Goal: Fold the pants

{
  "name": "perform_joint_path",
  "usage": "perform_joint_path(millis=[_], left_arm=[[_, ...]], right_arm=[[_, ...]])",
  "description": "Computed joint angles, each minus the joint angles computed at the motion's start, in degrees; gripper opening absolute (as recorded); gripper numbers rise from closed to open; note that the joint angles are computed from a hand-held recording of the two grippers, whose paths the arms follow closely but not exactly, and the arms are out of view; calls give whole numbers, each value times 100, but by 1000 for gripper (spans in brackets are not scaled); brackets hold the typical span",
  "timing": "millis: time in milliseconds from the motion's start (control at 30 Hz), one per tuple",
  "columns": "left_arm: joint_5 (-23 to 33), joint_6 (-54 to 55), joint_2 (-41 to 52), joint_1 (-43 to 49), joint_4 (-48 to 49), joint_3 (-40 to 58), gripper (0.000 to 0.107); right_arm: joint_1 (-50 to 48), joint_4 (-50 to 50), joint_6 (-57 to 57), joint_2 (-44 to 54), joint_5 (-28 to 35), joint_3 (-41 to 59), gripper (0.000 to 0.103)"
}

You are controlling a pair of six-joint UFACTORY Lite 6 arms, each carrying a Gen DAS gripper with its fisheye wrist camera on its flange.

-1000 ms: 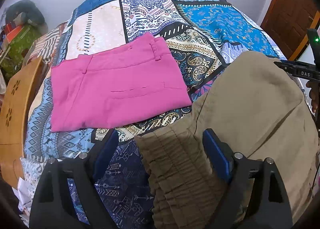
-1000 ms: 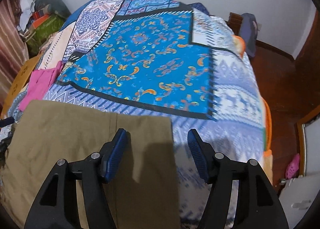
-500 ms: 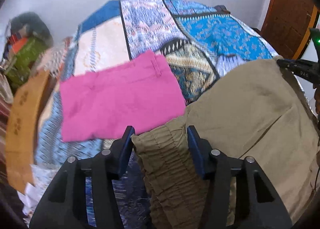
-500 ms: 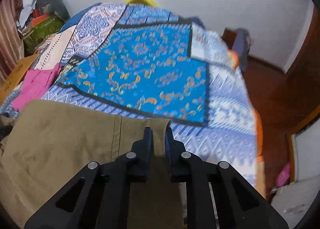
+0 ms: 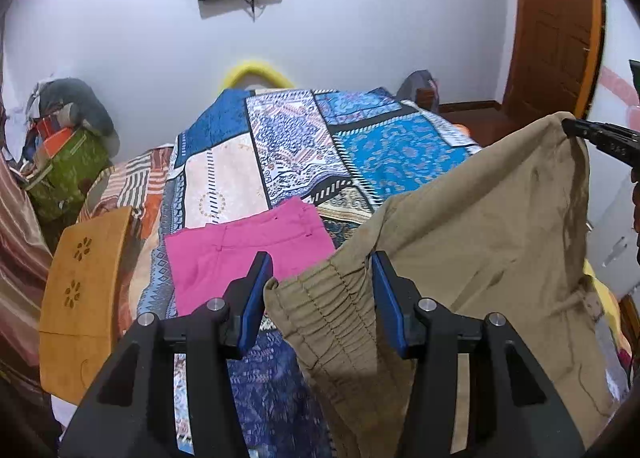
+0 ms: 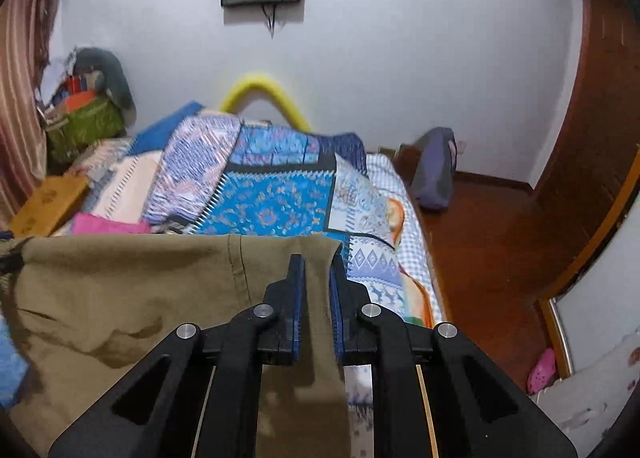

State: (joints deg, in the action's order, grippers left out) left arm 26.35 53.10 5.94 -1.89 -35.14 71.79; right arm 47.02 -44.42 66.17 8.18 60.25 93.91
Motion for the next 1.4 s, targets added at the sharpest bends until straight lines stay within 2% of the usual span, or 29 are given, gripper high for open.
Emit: perform_joint_path(millis=[133, 300, 467, 600, 733, 833, 933, 1100, 1233, 1400], left_arm=[[395, 591, -1022, 255, -435, -765, 50], [836, 1038, -2333, 569, -522, -1780, 50], [1514, 1650, -3395, 1178, -632, -2701, 50], [2325, 2516, -4079, 2048, -859, -3426, 50], [3128, 3440, -4652, 3063, -889, -4209, 50], [3669, 4144, -5120, 3863, -775, -4720, 50], [3936, 4584, -5420, 4401, -576, -5079, 50], [4171, 4930, -5402, 5039, -364, -5284, 50], [4616, 5239, -5301, 5579, -245, -5025, 50], [5528, 5626, -5635, 6213, -432, -4649, 50]], right_arm=[[842, -283, 581, -683, 655, -328, 10], [2329, -616, 1671, -1336, 1659, -839, 10], [3833, -589, 2781, -1405, 2566, -1178, 10], [4841, -316, 3730, -1216, 2950, -1410, 10], [5549, -12, 4679, -952, 3048, -1604, 11], [5862, 206, 5413, -801, 2817, -1848, 11], [6076, 481, 5812, -544, 2650, -1965, 11], [6285, 763, 6571, -226, 2278, -2228, 15], [6484, 1024, 7064, -200, 2067, -2321, 26], [6671, 1302, 6541, 350, 2601, -1445, 38]])
